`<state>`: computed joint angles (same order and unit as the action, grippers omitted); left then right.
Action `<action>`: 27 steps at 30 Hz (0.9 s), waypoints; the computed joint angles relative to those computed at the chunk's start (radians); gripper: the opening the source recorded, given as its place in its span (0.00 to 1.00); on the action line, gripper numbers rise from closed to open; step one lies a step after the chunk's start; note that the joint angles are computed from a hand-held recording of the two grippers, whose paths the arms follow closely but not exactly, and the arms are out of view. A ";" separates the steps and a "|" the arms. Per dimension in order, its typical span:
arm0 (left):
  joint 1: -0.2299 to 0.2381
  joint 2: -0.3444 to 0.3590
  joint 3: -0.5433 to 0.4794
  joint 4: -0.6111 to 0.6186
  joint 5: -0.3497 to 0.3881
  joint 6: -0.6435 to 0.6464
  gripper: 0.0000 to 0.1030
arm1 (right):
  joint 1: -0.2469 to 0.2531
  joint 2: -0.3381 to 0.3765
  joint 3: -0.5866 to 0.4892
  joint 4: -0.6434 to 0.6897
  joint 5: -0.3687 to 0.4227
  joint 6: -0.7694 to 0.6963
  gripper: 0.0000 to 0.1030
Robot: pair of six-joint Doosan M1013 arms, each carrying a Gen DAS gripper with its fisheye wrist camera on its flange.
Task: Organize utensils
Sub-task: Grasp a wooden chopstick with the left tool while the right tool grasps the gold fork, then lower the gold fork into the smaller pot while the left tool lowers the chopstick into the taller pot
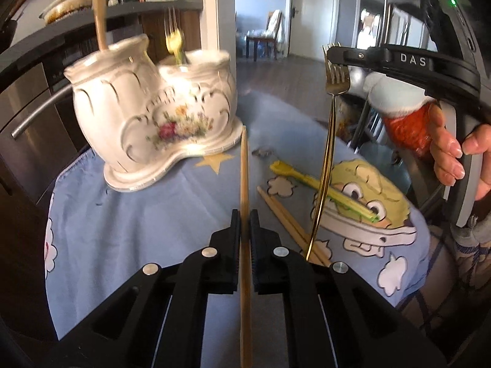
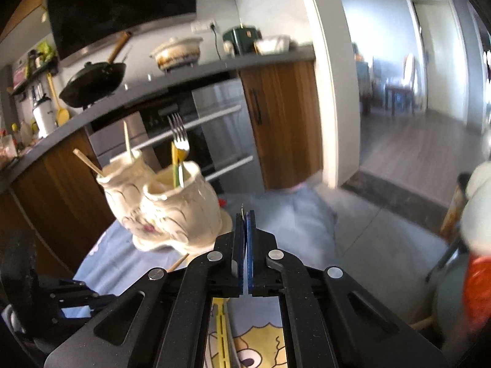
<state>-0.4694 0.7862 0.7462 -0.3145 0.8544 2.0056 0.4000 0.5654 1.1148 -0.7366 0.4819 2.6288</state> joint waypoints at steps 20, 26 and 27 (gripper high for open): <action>0.064 -0.147 0.225 -0.523 -0.352 0.492 0.06 | 0.043 0.001 -0.096 -0.302 0.074 0.133 0.03; 0.088 -0.159 0.231 -0.923 -0.465 0.816 0.06 | 0.037 0.027 -0.160 -0.301 0.073 0.117 0.03; 0.091 -0.152 0.216 -0.952 -0.471 0.826 0.06 | 0.036 0.028 -0.165 -0.310 0.072 0.126 0.03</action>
